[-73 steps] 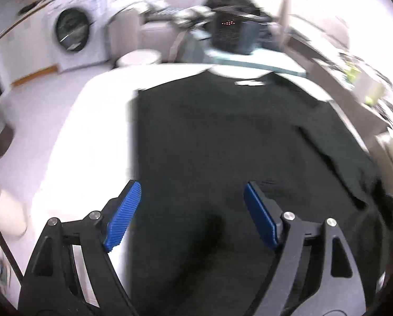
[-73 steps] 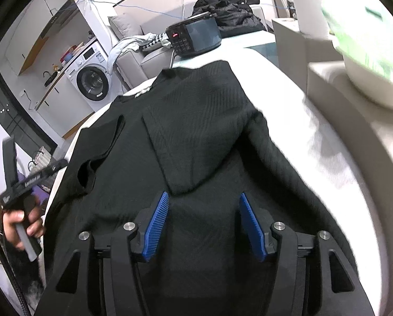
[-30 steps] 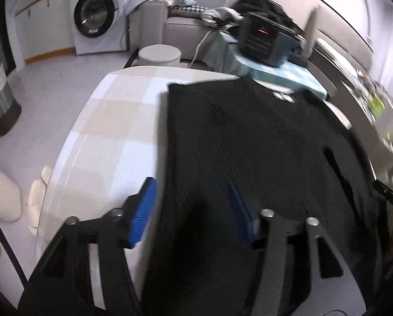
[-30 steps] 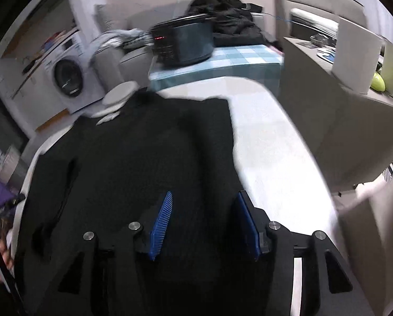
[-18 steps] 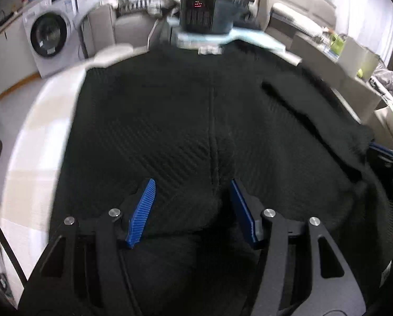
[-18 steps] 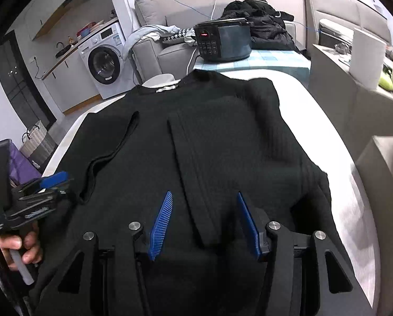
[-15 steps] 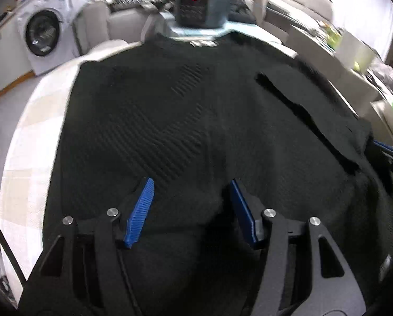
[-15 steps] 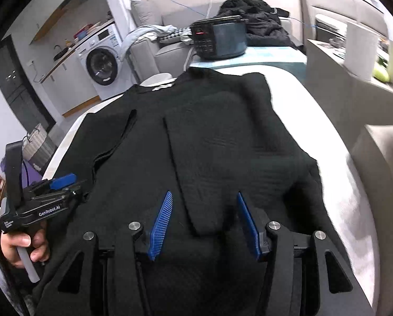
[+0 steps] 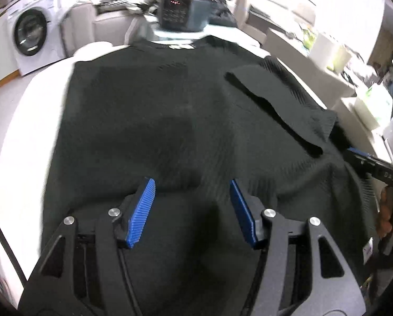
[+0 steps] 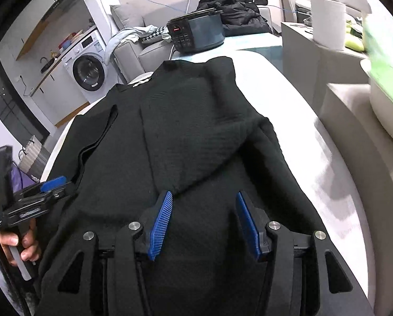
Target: Fold small clothes
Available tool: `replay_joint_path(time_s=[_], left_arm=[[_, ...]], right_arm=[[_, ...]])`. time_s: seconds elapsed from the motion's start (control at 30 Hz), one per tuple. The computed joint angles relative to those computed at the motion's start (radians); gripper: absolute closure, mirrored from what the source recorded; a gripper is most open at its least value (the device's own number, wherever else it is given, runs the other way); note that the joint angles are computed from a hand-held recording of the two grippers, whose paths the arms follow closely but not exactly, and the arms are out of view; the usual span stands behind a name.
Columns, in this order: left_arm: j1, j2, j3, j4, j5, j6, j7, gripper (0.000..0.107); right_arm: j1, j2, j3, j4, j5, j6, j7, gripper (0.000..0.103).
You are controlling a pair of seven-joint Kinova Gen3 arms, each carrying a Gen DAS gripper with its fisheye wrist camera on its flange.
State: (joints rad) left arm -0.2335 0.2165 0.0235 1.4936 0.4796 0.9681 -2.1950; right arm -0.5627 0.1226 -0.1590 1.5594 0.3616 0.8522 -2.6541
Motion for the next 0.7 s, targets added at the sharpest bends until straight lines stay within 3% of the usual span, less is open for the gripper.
replay_joint_path(time_s=[0.07,0.1,0.2,0.23,0.27,0.3,0.43,0.53,0.7], left_arm=[[-0.034,-0.071,-0.024,0.079,0.033,-0.028,-0.014,0.043],[-0.048,-0.106,-0.041,0.113,0.043,-0.031,-0.025,0.033],[-0.082,-0.210,-0.106,0.215,0.064,-0.075,-0.074,0.017],[-0.089,-0.240,-0.128,0.241,0.064,-0.078,-0.086,0.008],[-0.107,-0.270,-0.148,0.265,0.069,-0.075,-0.101,0.005],[-0.107,-0.291,-0.185,0.285,0.091,-0.069,-0.128,0.006],[-0.152,-0.340,-0.290,0.323,0.111,0.007,-0.184,0.006],[-0.180,-0.377,-0.322,0.343,0.061,0.049,-0.159,0.006],[-0.159,-0.488,-0.372,0.404,0.025,0.118,-0.254,0.006]], right_arm=[[-0.009,-0.025,-0.006,0.019,0.009,0.021,-0.020,0.043],[-0.014,-0.043,-0.013,0.033,0.017,0.031,-0.035,0.037],[-0.010,-0.106,-0.041,0.100,0.019,-0.001,-0.061,0.032],[-0.006,-0.126,-0.053,0.121,0.016,-0.013,-0.065,0.025],[-0.005,-0.145,-0.068,0.139,0.020,-0.018,-0.071,0.022],[-0.008,-0.159,-0.088,0.148,0.038,-0.006,-0.086,0.017],[-0.018,-0.204,-0.153,0.178,0.070,0.031,-0.112,0.014],[-0.021,-0.229,-0.204,0.194,0.094,0.083,-0.175,0.014],[-0.026,-0.296,-0.281,0.238,0.122,0.146,-0.310,0.014]])
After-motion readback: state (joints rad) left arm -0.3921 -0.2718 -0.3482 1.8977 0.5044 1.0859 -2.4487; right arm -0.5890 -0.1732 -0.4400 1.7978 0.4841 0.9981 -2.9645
